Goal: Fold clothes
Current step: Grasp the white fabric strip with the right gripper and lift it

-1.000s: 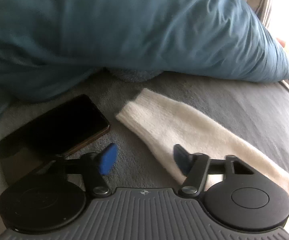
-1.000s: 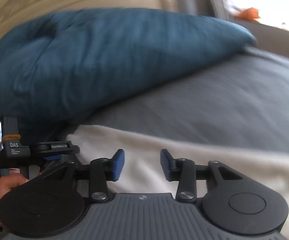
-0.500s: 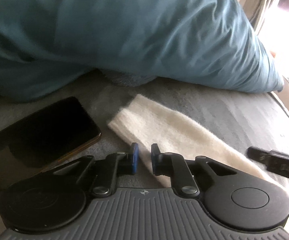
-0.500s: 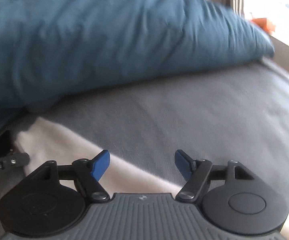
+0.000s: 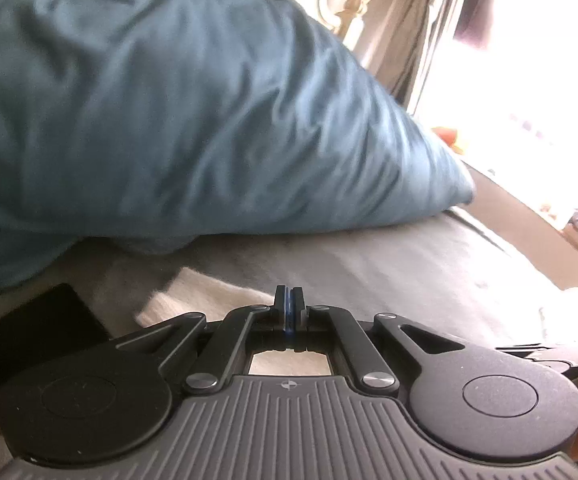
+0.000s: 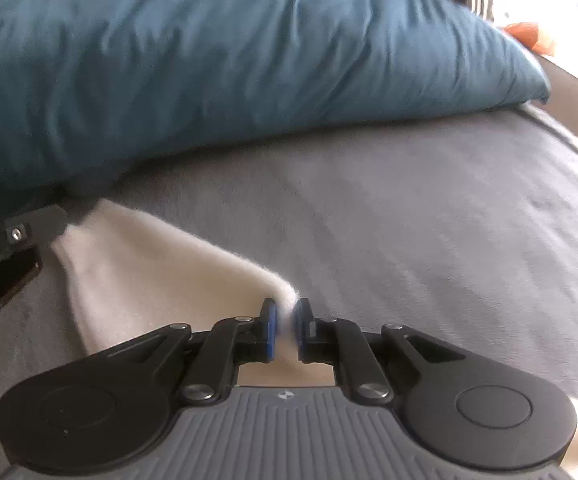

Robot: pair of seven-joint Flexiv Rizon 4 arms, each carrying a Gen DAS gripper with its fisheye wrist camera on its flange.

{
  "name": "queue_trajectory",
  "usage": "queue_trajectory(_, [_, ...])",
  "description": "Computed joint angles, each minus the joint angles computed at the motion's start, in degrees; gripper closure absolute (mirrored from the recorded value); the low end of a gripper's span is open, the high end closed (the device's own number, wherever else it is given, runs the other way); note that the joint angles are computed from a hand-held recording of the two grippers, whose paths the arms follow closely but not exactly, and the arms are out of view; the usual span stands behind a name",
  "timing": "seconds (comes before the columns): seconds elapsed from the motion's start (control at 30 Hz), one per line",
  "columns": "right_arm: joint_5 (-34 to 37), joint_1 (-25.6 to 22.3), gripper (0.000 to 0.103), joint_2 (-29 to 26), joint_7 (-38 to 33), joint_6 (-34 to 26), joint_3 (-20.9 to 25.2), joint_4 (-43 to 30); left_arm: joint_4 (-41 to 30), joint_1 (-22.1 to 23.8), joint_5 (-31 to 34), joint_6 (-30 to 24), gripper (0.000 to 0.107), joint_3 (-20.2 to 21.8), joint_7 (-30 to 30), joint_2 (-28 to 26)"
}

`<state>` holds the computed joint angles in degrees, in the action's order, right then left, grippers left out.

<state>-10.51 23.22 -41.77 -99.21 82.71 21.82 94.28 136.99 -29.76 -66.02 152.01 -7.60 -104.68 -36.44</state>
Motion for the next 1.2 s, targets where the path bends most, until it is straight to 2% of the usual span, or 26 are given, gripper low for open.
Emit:
queue_trajectory(0.23, [3.08,-6.85,0.093,4.50,-2.24,3.86,5.03,5.49,6.27,1.57,12.93,-3.75,0.107,0.58,-7.17,4.06])
queue_trajectory(0.4, [7.44,-18.54,0.093,9.15,-6.97,3.50,13.07,10.05,7.38,2.55,22.44,-6.07,0.107,1.65,-9.63,4.39])
queue_trajectory(0.5, [11.31,-23.22,0.093,12.76,-7.36,5.18,13.06,13.96,5.00,4.09,28.68,-9.40,0.105,1.72,-9.90,3.70])
queue_trajectory(0.53, [12.50,-24.25,0.093,13.57,-6.99,5.96,12.40,15.09,3.80,4.42,30.21,-11.05,0.101,1.73,-9.36,3.39])
queue_trajectory(0.57, [13.36,-24.58,0.093,14.36,-6.11,6.77,10.87,16.29,2.53,4.24,30.97,-12.86,0.087,1.72,-8.50,3.22])
queue_trajectory(0.6, [13.64,-23.58,0.093,14.80,-4.45,7.65,7.83,17.32,1.25,4.10,31.76,-14.52,0.077,1.68,-7.88,2.98])
queue_trajectory(0.67, [14.28,-23.56,0.093,14.23,-1.62,9.02,4.70,18.57,-1.30,4.25,33.86,-16.57,0.073,1.29,-8.30,1.98])
queue_trajectory(0.73, [14.70,-25.76,0.090,12.64,0.53,7.31,4.95,18.20,-3.96,7.05,39.26,-19.66,0.070,-0.42,-10.40,1.23])
queue_trajectory(0.77, [15.09,-26.71,0.084,11.70,1.08,7.34,5.35,18.16,-5.56,10.25,43.87,-21.03,0.064,-1.85,-12.43,0.23])
queue_trajectory(0.8, [15.59,-27.07,0.069,11.34,2.03,8.23,5.48,18.33,-7.10,12.91,47.76,-22.45,0.059,-3.62,-14.61,-0.59])
queue_trajectory(0.87, [16.22,-27.78,0.048,10.63,4.33,10.27,5.76,18.74,-10.11,15.61,51.90,-25.33,0.054,-5.19,-17.11,-2.37])
queue_trajectory(0.9, [16.10,-28.24,0.047,10.24,5.82,11.36,5.94,19.01,-11.39,15.54,51.98,-26.76,0.054,-5.17,-18.07,-2.79])
queue_trajectory(1.03, [15.48,-36.49,0.047,9.00,6.74,11.52,13.97,18.69,-15.76,16.46,51.93,-30.96,0.051,-5.82,-22.61,-4.86])
queue_trajectory(1.07, [14.04,-38.81,0.047,8.66,7.55,12.03,16.19,19.06,-16.65,17.28,52.26,-32.05,0.046,-6.20,-23.65,-5.34])
queue_trajectory(1.13, [12.89,-45.79,0.047,6.63,4.43,12.23,24.81,19.16,-19.06,18.08,52.07,-36.21,0.042,-6.42,-24.63,-6.20])
queue_trajectory(1.2, [10.04,-52.16,0.047,3.92,1.89,12.74,32.93,20.16,-21.04,15.70,49.82,-39.32,0.042,-4.04,-24.86,-6.31])
